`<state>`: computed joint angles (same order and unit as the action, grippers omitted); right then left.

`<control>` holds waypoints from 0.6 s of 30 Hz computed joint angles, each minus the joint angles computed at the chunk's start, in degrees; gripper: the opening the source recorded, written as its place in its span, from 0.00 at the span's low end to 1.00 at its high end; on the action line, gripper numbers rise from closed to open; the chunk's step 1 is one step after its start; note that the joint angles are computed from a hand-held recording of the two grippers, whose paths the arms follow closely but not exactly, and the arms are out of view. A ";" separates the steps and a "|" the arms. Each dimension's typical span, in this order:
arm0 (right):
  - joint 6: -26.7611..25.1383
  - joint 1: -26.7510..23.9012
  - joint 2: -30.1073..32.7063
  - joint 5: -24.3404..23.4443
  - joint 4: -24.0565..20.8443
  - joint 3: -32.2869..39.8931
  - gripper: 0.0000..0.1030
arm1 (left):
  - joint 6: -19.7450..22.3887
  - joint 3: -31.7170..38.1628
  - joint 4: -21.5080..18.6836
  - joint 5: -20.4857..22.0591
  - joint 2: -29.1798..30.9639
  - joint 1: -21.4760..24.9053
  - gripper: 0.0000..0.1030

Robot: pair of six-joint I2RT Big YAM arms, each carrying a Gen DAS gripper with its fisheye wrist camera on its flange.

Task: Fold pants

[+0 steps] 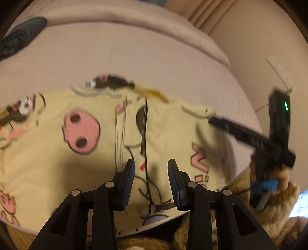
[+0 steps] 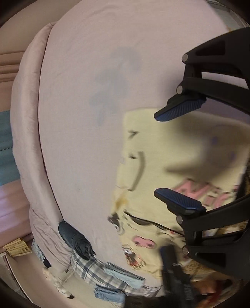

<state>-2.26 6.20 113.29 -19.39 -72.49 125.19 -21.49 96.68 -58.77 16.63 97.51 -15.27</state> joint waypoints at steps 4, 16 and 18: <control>0.61 0.96 6.65 2.38 -3.95 7.66 0.71 | -1.67 -3.93 2.93 -0.42 -0.91 -0.68 0.32; 0.25 1.31 1.75 7.75 3.55 1.99 0.68 | 2.88 4.31 -1.63 1.48 1.54 1.30 0.32; 0.35 0.77 -1.96 7.15 5.38 -2.10 0.69 | 3.64 9.41 -1.28 -0.92 4.70 1.68 0.32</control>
<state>-1.91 6.97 111.32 -12.24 -67.11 123.08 -17.85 106.08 -60.06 15.71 102.21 -13.59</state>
